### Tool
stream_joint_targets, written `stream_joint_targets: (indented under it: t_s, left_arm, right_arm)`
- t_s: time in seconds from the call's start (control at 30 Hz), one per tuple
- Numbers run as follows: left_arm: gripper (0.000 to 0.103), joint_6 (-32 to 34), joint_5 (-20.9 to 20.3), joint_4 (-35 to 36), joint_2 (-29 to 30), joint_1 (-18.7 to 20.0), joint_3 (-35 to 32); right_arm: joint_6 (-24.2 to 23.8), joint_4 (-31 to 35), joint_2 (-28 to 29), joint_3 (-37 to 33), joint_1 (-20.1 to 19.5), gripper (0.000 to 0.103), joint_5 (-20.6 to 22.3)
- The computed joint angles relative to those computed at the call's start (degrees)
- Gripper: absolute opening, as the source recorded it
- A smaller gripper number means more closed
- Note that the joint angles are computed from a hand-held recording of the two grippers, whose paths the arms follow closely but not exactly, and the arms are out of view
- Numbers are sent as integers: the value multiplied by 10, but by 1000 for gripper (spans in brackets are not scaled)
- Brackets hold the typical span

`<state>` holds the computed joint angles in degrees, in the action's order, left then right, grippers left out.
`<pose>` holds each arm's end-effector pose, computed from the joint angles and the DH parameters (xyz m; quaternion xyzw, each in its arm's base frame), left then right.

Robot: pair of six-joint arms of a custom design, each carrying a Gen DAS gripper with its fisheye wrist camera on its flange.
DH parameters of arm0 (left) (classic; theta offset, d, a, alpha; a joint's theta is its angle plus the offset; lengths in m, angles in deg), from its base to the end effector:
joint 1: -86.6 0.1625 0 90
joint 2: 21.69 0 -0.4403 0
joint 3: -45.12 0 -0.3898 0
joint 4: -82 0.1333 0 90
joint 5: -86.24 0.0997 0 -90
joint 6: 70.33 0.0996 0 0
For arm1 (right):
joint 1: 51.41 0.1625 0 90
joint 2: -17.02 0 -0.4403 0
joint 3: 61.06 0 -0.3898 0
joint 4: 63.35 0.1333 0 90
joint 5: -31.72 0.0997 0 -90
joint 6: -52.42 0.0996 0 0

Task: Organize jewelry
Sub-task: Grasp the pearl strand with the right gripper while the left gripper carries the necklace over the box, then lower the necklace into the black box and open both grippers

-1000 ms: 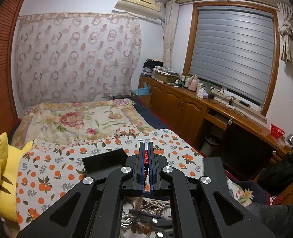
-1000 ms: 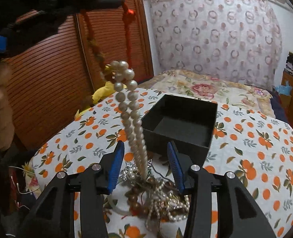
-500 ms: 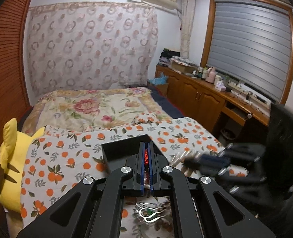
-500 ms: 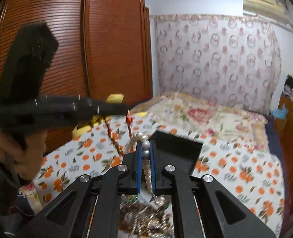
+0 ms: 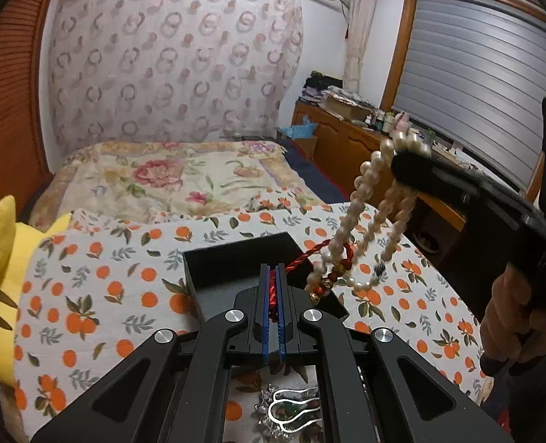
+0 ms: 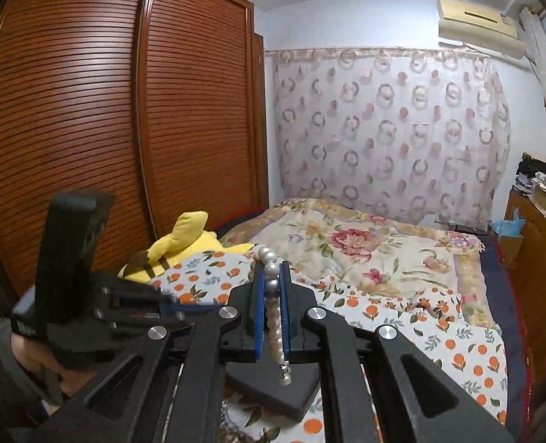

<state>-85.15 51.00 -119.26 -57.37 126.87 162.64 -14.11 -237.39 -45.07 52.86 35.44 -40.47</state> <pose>-0.2642 -0.5051 0.0324 0.1462 0.8544 -0.4282 0.2557 0.1315 -0.5900 0.2180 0.5352 -0.7851 0.3099 0.0345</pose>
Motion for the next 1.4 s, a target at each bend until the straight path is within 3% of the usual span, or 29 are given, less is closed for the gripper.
stream_joint_targets:
  t_s: [0.37, 0.77, 0.8, 0.9, 1.13, 1.4]
  left_arm:
    - [2, 3, -30, 13, 16, 22, -17]
    - [4, 18, 1, 2, 33, 32, -38]
    - [8, 17, 1, 4, 33, 34, -39]
    - [39, 19, 10, -3, 36, 34, -37]
    - [50, 4, 46, -19, 32, 20, -7]
    - [62, -29, 91, -13, 25, -1, 29]
  right_arm:
    - [17, -37, 23, -20, 12, 9, 2]
    - [14, -33, 61, -40, 16, 9, -51]
    - [11, -34, 65, -41, 15, 9, -58]
    - [7, -34, 78, -44, 13, 9, -80]
    - [3, -23, 100, -51, 5, 9, -128]
    - [6, -11, 99, -52, -2, 9, -146]
